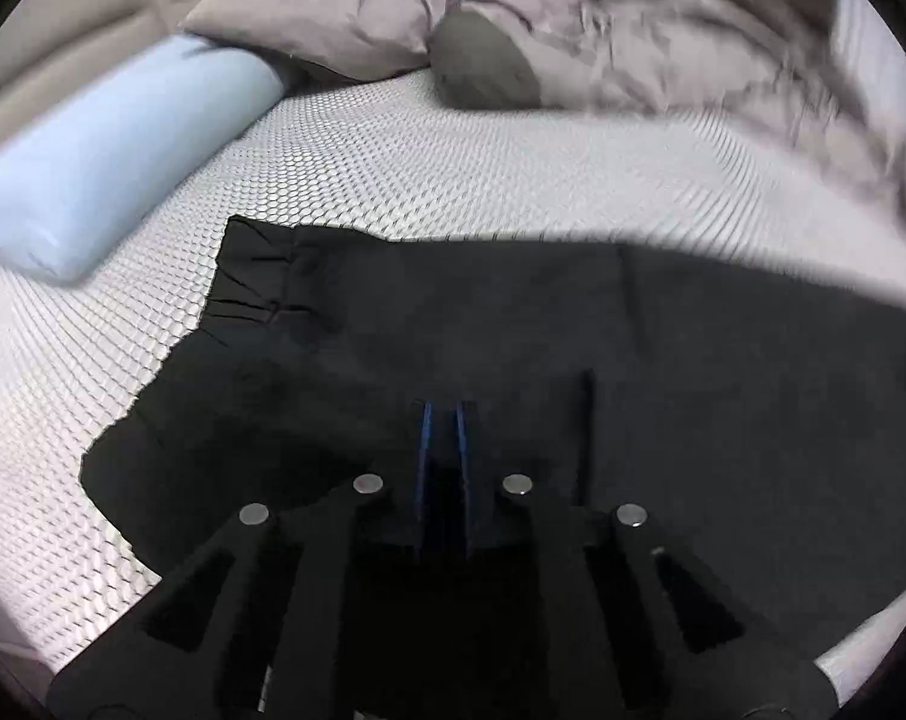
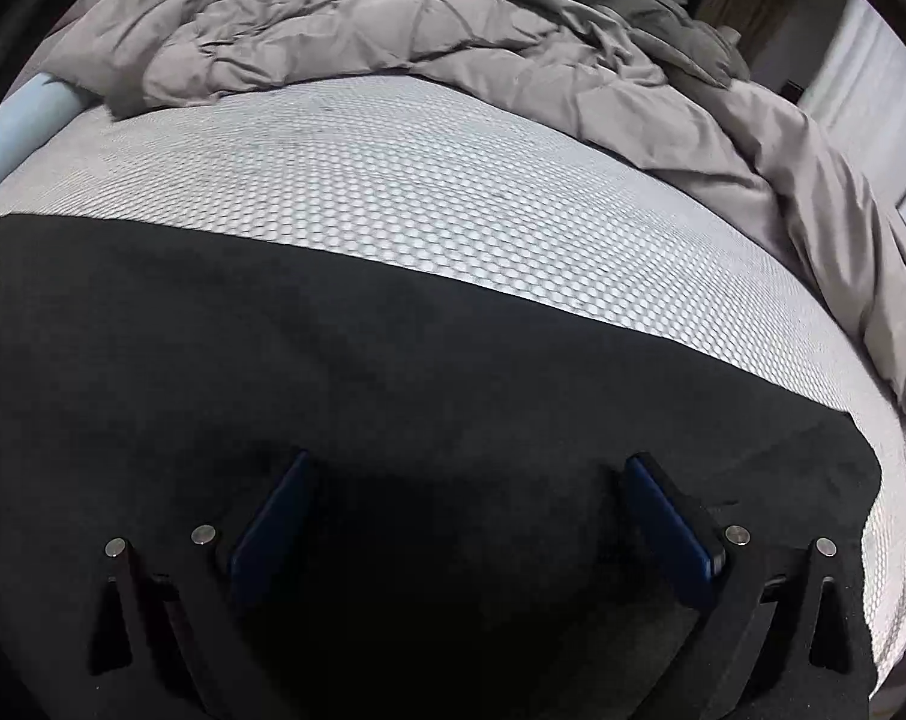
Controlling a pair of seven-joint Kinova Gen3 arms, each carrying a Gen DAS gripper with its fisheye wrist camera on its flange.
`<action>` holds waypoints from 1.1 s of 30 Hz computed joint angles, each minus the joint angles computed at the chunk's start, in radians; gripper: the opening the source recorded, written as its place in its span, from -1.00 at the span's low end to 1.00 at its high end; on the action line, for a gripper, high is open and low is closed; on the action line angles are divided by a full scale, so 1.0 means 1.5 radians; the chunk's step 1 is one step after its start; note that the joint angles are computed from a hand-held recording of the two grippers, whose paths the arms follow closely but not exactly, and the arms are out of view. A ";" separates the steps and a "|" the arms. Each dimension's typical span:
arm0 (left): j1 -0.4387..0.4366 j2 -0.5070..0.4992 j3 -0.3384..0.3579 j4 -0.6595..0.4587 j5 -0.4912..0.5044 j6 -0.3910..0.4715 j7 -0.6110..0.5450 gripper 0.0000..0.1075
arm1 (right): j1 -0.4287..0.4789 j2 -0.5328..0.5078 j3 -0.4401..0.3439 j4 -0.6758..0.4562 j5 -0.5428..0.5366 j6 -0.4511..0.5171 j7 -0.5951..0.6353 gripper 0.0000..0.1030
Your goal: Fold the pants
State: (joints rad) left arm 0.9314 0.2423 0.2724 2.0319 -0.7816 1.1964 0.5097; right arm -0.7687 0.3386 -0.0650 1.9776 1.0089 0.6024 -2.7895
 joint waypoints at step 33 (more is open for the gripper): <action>0.178 0.300 0.002 -0.441 -0.141 0.035 -0.042 0.89 | 0.171 -0.360 0.155 0.351 -0.038 -0.083 0.002 0.99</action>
